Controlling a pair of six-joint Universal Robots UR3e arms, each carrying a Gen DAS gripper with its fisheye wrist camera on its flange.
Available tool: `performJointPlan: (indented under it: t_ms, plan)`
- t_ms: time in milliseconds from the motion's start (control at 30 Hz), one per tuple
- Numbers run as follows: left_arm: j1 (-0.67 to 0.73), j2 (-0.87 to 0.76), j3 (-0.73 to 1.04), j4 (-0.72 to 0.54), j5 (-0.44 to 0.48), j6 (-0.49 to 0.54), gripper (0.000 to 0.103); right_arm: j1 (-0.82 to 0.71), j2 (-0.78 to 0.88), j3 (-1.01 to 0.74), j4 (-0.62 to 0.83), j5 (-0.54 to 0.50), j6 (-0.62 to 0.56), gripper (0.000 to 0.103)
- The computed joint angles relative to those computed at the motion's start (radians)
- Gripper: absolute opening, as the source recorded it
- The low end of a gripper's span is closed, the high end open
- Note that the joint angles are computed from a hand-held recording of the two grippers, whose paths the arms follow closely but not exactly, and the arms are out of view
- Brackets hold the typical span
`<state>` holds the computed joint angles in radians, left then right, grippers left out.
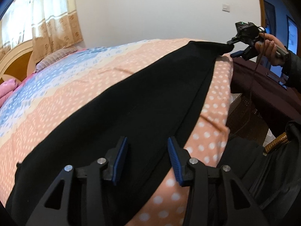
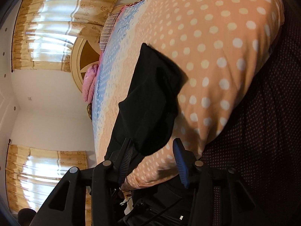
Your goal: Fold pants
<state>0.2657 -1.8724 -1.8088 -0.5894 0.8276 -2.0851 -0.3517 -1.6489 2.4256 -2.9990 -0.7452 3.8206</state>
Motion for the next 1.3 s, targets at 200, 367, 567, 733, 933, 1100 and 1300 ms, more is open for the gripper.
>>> performJointPlan:
  t_ms: [200,367,567,733,933,1100,1300]
  plan:
    - [-0.072,-0.046,0.016,0.088,0.085,-0.022,0.056,-0.034,0.028,0.071,-0.112,0.029,0.025,0.052]
    - [-0.078,-0.054,0.063,0.038,0.087,-0.053,0.016,-0.061,0.023,0.089,-0.192,0.034,0.023,0.052]
    - [-0.044,-0.048,0.121,-0.126,0.029,-0.019,0.006,0.017,-0.012,-0.047,-0.013,-0.118,-0.043,0.014]
    - [0.008,-0.022,0.135,-0.247,-0.062,0.031,0.005,0.114,-0.034,-0.243,0.126,-0.303,-0.099,0.006]
    - [0.034,-0.081,0.266,-0.418,-0.148,-0.008,0.005,0.199,0.118,-0.641,0.323,-0.418,-0.190,0.005]
    - [0.067,-0.125,0.347,-0.522,-0.237,-0.024,0.005,0.271,0.261,-0.931,0.396,-0.513,-0.272,0.005]
    - [0.069,-0.097,0.312,-0.648,-0.244,0.123,0.005,0.204,0.179,-0.700,0.274,-0.420,-0.364,0.005]
